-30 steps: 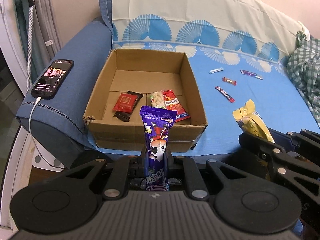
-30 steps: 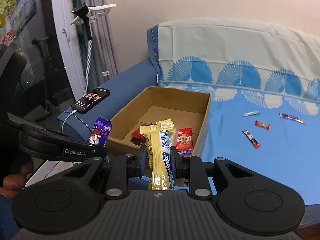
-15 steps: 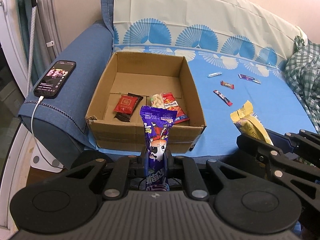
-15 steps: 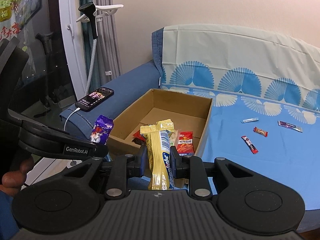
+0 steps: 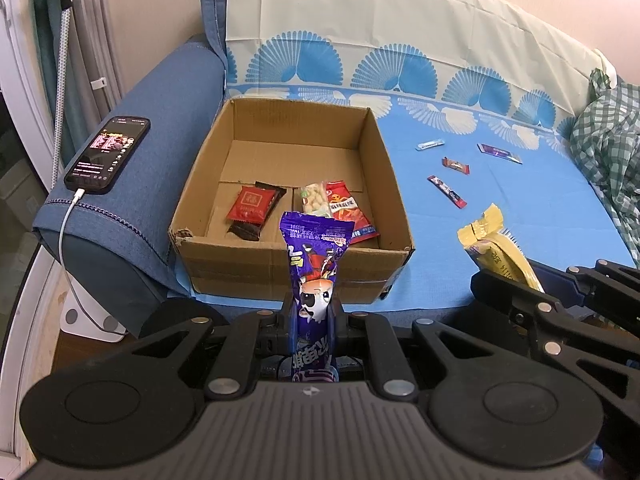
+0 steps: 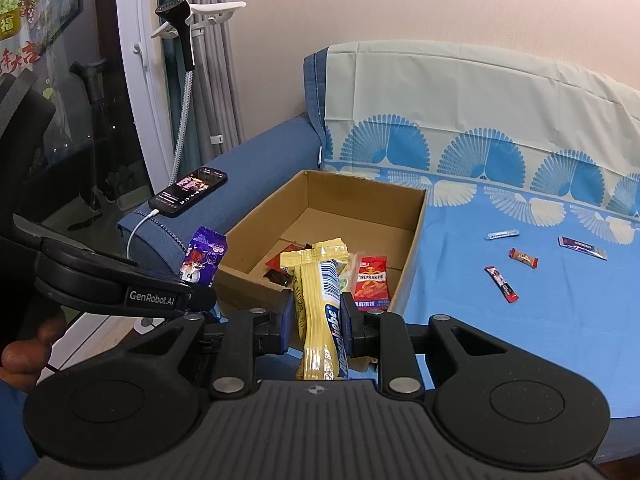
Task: Organize snacks
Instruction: 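Carry the purple packet and yellow bar over the box with both tools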
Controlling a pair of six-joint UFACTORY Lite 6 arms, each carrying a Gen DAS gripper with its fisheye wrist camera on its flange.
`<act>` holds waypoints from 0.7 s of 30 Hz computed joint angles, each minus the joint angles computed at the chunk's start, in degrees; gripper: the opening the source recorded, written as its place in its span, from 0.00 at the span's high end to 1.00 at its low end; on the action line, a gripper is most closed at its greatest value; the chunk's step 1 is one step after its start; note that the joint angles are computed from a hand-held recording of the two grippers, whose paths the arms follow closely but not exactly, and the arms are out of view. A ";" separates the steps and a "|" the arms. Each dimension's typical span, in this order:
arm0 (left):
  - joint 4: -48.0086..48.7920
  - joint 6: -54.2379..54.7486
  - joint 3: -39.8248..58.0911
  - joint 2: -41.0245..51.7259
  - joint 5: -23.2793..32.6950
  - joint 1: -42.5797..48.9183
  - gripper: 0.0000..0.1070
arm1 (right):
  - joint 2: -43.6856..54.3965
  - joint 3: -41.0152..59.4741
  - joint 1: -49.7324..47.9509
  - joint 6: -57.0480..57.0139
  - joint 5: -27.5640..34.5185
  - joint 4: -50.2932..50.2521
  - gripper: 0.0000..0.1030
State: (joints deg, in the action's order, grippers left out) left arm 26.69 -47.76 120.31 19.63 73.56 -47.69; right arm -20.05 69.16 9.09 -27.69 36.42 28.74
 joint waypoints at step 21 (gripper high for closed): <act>-5.99 5.64 -0.36 4.28 -3.90 8.04 0.86 | 10.64 6.27 2.46 4.46 1.23 -5.02 0.76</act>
State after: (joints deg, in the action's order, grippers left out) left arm 20.70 -42.12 119.95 23.91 69.66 -39.65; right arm -9.41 75.43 11.56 -23.23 37.65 23.73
